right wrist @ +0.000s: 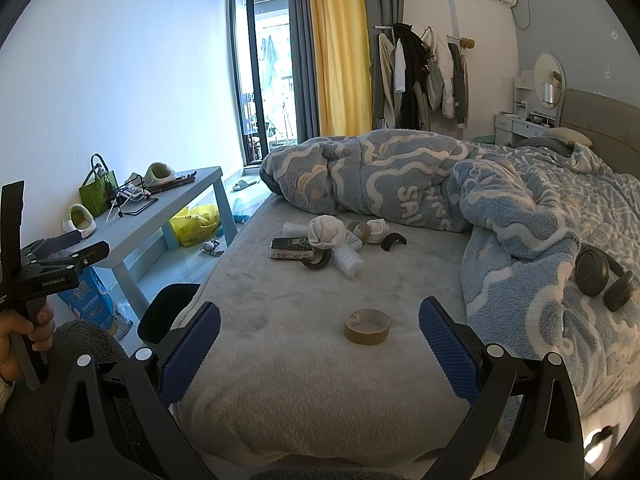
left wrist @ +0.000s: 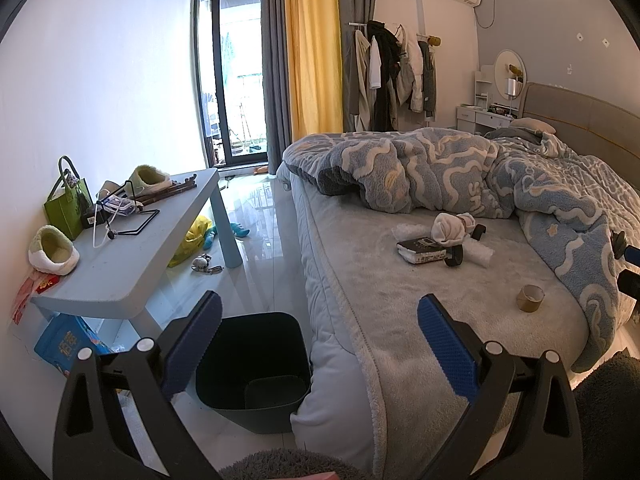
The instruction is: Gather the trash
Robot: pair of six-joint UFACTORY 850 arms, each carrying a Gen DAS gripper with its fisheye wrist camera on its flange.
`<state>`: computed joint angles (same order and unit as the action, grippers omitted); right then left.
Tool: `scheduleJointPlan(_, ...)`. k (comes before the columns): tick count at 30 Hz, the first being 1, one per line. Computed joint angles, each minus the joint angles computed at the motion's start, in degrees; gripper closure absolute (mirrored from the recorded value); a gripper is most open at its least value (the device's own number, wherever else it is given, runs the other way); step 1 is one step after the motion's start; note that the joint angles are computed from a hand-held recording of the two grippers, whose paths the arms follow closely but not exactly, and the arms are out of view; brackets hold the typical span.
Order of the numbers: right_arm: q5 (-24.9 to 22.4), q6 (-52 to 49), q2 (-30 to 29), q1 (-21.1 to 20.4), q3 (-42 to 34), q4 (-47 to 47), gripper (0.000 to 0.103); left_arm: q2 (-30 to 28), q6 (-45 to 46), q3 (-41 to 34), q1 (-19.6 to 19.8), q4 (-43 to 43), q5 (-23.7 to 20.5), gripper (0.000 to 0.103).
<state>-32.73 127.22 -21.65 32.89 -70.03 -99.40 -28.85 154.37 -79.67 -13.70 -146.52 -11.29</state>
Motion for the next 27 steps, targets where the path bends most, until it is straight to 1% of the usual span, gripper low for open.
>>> scheduleJointPlan(27,-0.14,-0.32,-0.08,0.13,-0.05,0.26,0.003,0.02,-0.53,0.00,-0.02,0.40,0.13,0.003)
